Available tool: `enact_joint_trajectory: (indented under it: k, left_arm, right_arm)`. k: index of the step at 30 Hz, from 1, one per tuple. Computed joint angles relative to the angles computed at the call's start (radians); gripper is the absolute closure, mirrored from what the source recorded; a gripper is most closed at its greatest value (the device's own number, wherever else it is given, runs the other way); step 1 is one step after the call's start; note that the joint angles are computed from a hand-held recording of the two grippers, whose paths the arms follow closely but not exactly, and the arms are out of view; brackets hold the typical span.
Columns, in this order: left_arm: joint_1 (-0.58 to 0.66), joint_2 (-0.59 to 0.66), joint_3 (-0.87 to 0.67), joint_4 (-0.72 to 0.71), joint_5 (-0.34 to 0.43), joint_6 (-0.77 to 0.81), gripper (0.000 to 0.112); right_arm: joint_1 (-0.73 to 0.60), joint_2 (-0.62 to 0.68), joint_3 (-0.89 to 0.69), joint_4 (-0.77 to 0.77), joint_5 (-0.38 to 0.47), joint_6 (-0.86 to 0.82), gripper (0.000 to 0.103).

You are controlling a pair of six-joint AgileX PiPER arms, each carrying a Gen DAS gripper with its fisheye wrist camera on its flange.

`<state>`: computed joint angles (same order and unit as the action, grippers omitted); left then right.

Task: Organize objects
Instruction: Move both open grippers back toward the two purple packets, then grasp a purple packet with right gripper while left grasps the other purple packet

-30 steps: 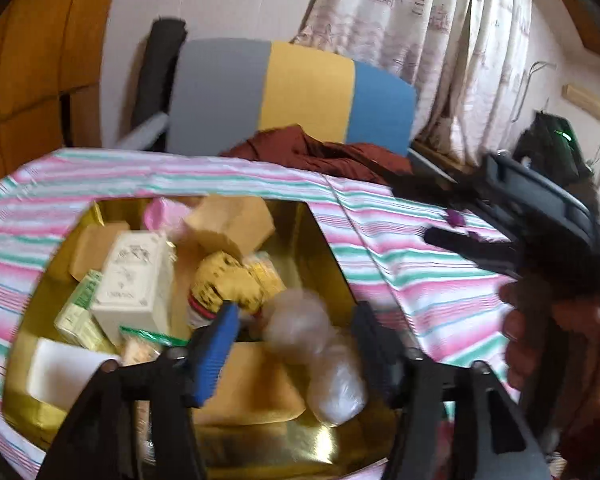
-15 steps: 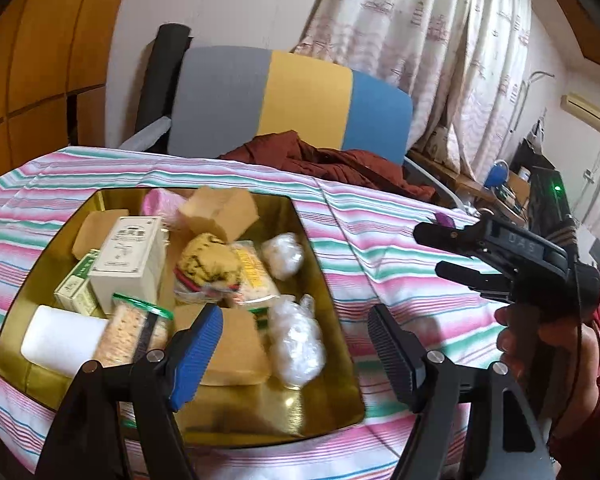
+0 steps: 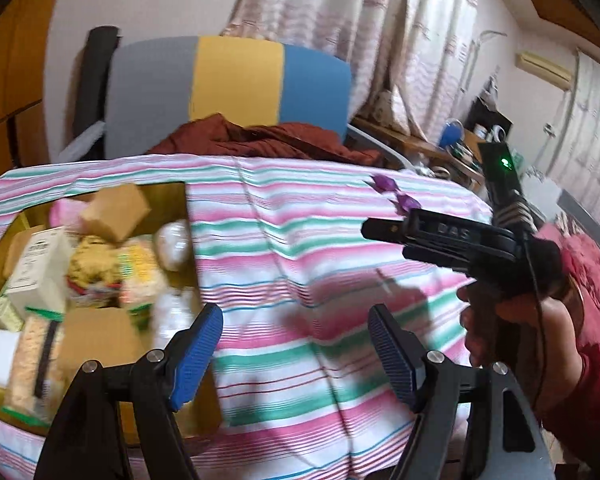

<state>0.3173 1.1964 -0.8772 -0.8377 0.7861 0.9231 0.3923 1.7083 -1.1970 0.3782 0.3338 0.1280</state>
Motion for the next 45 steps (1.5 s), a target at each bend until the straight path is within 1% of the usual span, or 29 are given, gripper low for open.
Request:
enact_joint_trajectory:
  k: [1, 6, 7, 9, 12, 13, 15, 16, 17, 20, 22, 26, 28, 30, 31, 33, 35, 37, 40, 41, 43, 44, 45]
  left_arm:
    - [-0.02, 0.004, -0.004, 0.01, -0.002, -0.01, 0.036]
    - [-0.142, 0.038, -0.031, 0.103, -0.039, -0.117, 0.036]
    - [-0.156, 0.045, -0.038, 0.118, -0.043, -0.136, 0.036]
    - [-0.184, 0.059, -0.045, 0.141, -0.05, -0.166, 0.036]
    - [-0.222, 0.074, -0.052, 0.173, -0.063, -0.203, 0.036]
    - [-0.236, 0.077, -0.054, 0.182, -0.067, -0.213, 0.036]
    - [-0.254, 0.084, -0.057, 0.196, -0.072, -0.223, 0.036]
    - [-0.262, 0.087, -0.059, 0.204, -0.074, -0.231, 0.036]
    - [-0.273, 0.093, -0.062, 0.214, -0.075, -0.24, 0.036]
    - [-0.301, 0.113, -0.074, 0.239, -0.078, -0.269, 0.036]
    - [-0.314, 0.122, -0.081, 0.251, -0.08, -0.281, 0.036]
    - [-0.348, 0.156, -0.109, 0.297, -0.09, -0.327, 0.036]
    - [-0.364, 0.179, -0.126, 0.314, -0.096, -0.349, 0.036]
    - [-0.379, 0.209, -0.152, 0.334, -0.099, -0.374, 0.036]
    - [-0.382, 0.223, -0.165, 0.336, -0.097, -0.379, 0.036]
    - [-0.401, 0.258, -0.199, 0.343, -0.107, -0.396, 0.036]
    - [-0.423, 0.305, -0.252, 0.346, -0.105, -0.411, 0.036]
    - [-0.441, 0.35, -0.306, 0.347, -0.103, -0.414, 0.036]
    - [-0.48, 0.447, -0.429, 0.36, -0.095, -0.452, 0.036]
    - [-0.498, 0.503, -0.502, 0.379, -0.082, -0.486, 0.036]
    - [-0.526, 0.584, -0.618, 0.428, -0.058, -0.546, 0.036]
    - [-0.546, 0.652, -0.718, 0.459, -0.033, -0.583, 0.036]
    - [-0.561, 0.704, -0.797, 0.489, -0.007, -0.616, 0.036]
  right_arm:
    - [-0.012, -0.002, 0.004, -0.027, 0.003, 0.018, 0.015]
    - [-0.083, -0.012, 0.02, -0.271, -0.003, 0.216, 0.015]
    - [-0.109, -0.01, 0.02, -0.292, -0.009, 0.232, 0.015]
    - [-0.152, -0.006, 0.019, -0.287, -0.023, 0.219, 0.016]
    - [-0.218, 0.02, -0.016, -0.315, -0.027, 0.224, 0.02]
    - [-0.239, 0.035, -0.036, -0.332, -0.022, 0.234, 0.022]
    - [-0.289, 0.085, -0.109, -0.339, 0.004, 0.237, 0.028]
    - [-0.303, 0.103, -0.136, -0.343, 0.014, 0.241, 0.033]
    - [-0.321, 0.136, -0.187, -0.362, 0.034, 0.259, 0.036]
    - [-0.347, 0.243, -0.349, -0.449, 0.106, 0.329, 0.037]
    - [-0.356, 0.331, -0.482, -0.472, 0.17, 0.322, 0.037]
    - [-0.37, 0.48, -0.704, -0.436, 0.29, 0.255, 0.037]
    - [-0.378, 0.532, -0.77, -0.408, 0.32, 0.217, 0.037]
    - [-0.384, 0.578, -0.827, -0.394, 0.354, 0.18, 0.046]
    - [-0.383, 0.58, -0.82, -0.403, 0.349, 0.179, 0.052]
    - [-0.393, 0.562, -0.787, -0.377, 0.321, 0.147, 0.057]
    - [-0.403, 0.543, -0.757, -0.372, 0.315, 0.127, 0.066]
    - [-0.41, 0.515, -0.712, -0.405, 0.3, 0.142, 0.066]
    - [-0.437, 0.456, -0.605, -0.434, 0.242, 0.164, 0.066]
    - [-0.453, 0.439, -0.567, -0.416, 0.217, 0.169, 0.066]
    - [-0.484, 0.413, -0.505, -0.309, 0.157, 0.109, 0.066]
    - [-0.491, 0.4, -0.474, -0.283, 0.127, 0.096, 0.066]
    - [-0.487, 0.396, -0.464, -0.293, 0.116, 0.106, 0.066]
